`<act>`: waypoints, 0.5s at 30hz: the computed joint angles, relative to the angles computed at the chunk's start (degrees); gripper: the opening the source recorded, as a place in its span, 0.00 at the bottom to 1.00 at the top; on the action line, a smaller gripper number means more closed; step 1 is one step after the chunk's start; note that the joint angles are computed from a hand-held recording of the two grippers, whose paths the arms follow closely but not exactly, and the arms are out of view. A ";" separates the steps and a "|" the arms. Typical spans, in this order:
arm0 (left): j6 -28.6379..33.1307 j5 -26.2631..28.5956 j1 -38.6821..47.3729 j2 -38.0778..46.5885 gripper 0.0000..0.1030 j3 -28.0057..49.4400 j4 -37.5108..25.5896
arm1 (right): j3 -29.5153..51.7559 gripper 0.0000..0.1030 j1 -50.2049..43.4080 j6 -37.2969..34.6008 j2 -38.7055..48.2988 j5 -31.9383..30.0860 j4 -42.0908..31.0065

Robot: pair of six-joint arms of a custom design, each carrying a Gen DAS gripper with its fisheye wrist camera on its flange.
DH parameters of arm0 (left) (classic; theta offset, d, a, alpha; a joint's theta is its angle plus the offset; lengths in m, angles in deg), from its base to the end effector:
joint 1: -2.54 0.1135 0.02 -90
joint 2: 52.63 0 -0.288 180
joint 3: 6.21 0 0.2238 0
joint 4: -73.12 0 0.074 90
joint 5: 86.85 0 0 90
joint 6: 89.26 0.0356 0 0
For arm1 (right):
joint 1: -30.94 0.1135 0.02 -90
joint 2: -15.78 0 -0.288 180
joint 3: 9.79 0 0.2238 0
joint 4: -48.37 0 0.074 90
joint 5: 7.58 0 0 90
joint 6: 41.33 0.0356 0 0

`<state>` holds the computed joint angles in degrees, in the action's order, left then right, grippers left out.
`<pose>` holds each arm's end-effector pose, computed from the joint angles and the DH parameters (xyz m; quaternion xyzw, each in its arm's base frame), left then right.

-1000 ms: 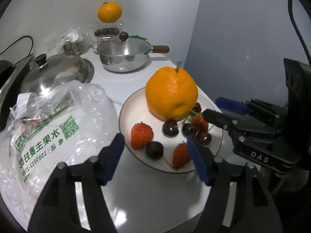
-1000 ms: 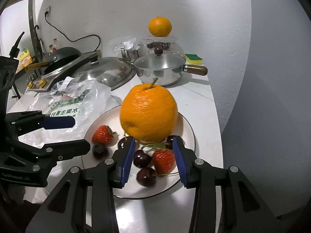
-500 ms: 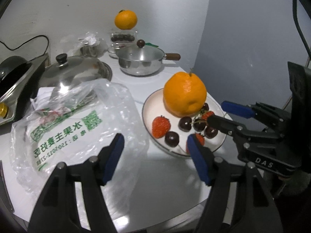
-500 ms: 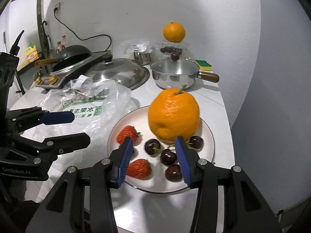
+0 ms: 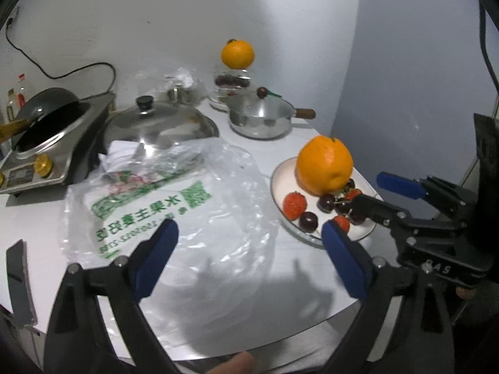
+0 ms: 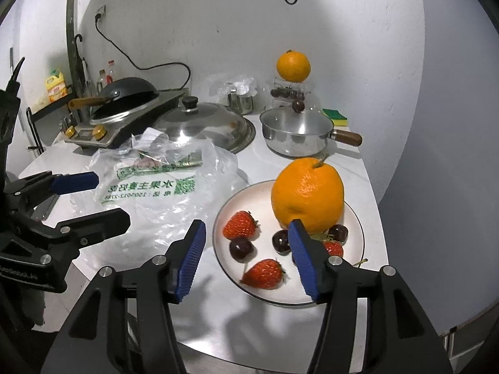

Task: Organize fruits

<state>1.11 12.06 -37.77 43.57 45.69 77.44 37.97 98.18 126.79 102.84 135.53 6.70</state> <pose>0.2213 -0.1950 0.1734 0.3448 0.8357 -0.2101 0.3721 0.1011 0.1673 0.1652 0.1196 0.8844 -0.0655 0.4464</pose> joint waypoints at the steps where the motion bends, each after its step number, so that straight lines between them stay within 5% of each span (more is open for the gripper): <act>1: 0.25 0.08 0.69 -0.94 0.91 -0.62 0.08 | 0.85 0.57 0.39 0.61 0.33 0.36 -1.07; 6: 1.17 -0.50 2.74 -5.40 0.91 -2.48 -1.00 | 8.15 0.58 3.70 8.27 3.74 3.28 -12.86; 8: 1.62 -0.54 3.64 -7.60 0.91 -3.46 -1.32 | 12.92 0.69 5.17 14.97 7.07 4.72 -22.16; 15: 2.72 -0.25 7.03 -14.25 0.92 -5.41 -3.08 | 21.77 0.76 9.48 31.90 10.86 7.50 -40.19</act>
<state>3.82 11.81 -30.74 29.31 40.28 74.37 59.74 107.66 158.68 113.70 143.03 -33.49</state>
